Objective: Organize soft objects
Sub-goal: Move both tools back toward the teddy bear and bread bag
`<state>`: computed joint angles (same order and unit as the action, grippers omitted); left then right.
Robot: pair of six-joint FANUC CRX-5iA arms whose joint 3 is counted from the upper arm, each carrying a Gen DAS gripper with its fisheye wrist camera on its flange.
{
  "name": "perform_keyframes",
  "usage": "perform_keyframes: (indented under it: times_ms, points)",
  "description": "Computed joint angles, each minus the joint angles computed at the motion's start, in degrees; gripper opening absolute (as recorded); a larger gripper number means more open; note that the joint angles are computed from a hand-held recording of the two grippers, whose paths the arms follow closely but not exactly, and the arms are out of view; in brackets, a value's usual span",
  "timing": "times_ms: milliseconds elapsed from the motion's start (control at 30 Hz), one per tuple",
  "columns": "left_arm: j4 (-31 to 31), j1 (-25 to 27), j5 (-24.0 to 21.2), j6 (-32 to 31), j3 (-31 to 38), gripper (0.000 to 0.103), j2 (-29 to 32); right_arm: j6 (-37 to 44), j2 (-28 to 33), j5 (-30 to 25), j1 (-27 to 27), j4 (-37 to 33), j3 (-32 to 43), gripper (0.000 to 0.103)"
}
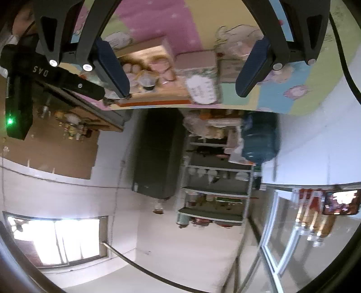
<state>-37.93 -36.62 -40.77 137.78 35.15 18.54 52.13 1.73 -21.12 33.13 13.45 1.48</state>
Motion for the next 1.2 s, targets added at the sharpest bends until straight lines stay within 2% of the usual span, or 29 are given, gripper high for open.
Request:
perform_keyframes:
  times_ms: [167, 867, 1100, 1200]
  points:
    - [-4.2, -0.6, -3.1, 3.5, -3.5, 0.095, -3.4, 1.3, 1.2, -1.5, 2.4, -0.4, 1.6, 0.076]
    - [-11.5, 2.5, -5.9, 14.0, -17.7, 0.095, -15.0, 4.4, 9.3, -9.4, 9.9, -0.9, 10.9, 0.076]
    - [-10.3, 5.2, -5.0, 15.6, -21.5, 0.095, -17.6, 11.1, 15.7, -15.8, 10.9, -6.6, 19.9, 0.076]
    - [-9.0, 6.3, -4.0, 15.1, -22.9, 0.095, -18.3, 16.4, 20.7, -22.0, 10.7, -10.8, 27.4, 0.076]
